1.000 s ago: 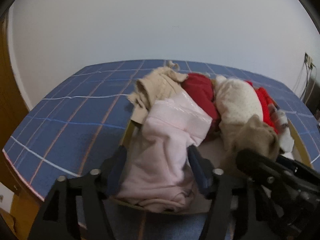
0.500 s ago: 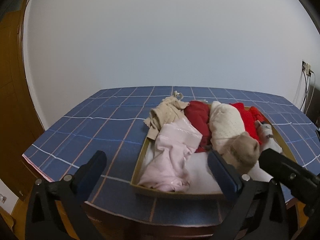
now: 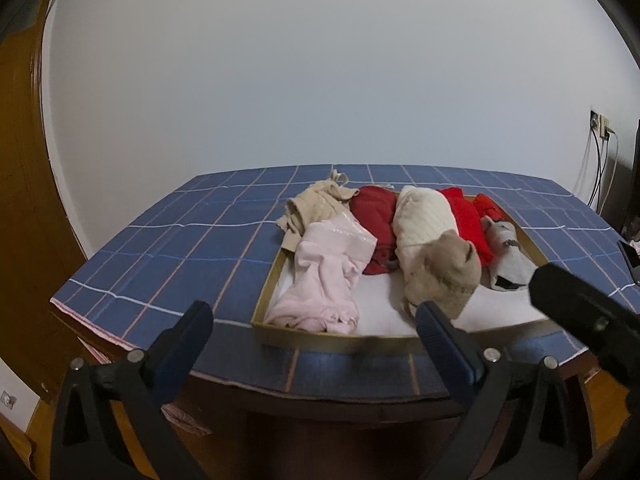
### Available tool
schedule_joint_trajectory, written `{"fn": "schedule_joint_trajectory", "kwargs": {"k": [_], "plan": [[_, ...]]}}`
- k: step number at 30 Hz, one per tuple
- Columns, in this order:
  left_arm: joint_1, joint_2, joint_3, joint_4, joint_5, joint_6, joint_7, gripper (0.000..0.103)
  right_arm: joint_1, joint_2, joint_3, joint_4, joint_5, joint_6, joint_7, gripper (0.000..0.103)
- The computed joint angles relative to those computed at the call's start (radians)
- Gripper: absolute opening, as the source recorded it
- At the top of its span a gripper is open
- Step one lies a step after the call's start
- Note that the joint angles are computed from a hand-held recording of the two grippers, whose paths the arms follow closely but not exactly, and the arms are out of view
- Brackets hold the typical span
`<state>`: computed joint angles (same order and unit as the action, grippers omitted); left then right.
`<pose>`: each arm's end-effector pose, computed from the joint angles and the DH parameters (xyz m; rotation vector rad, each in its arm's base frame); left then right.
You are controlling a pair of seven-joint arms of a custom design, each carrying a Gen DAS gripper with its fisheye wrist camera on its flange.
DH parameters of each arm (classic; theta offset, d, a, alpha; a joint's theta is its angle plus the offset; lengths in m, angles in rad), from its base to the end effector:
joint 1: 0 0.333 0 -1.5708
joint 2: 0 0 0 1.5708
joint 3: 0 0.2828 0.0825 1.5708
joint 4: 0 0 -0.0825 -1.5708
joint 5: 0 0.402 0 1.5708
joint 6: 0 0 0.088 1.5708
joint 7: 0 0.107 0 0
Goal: Take underwear out of drawer
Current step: 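Lower both garments into the tray and open both grippers, then withdraw both tools from the tray back down to the open drawer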
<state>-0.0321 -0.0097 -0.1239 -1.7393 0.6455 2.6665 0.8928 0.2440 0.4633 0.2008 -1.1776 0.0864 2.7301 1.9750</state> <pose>0.6168 -0.1152 0.6361 -1.6210 1.4839 -0.7779 0.6871 0.2769 0.6360 -1.3803 1.5149 -0.2890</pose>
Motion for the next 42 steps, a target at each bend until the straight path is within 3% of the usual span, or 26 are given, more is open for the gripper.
{"fn": "schedule_joint_trajectory", "kwargs": {"k": [29, 37, 42], "plan": [[0.001, -0.182, -0.013, -0.234, -0.053, 0.061, 0.008, 0.103, 0.013, -0.270, -0.032, -0.369, -0.024, 0.105, 0.012, 0.078], [-0.009, -0.241, -0.017, -0.316, -0.059, 0.068, 0.005, 0.103, 0.053, -0.361, -0.078, -0.488, -0.161, 0.145, 0.106, 0.078], [-0.023, -0.270, -0.014, -0.363, -0.091, 0.069, 0.027, 0.103, 0.061, -0.416, -0.084, -0.563, -0.182, 0.158, 0.117, 0.078]]}}
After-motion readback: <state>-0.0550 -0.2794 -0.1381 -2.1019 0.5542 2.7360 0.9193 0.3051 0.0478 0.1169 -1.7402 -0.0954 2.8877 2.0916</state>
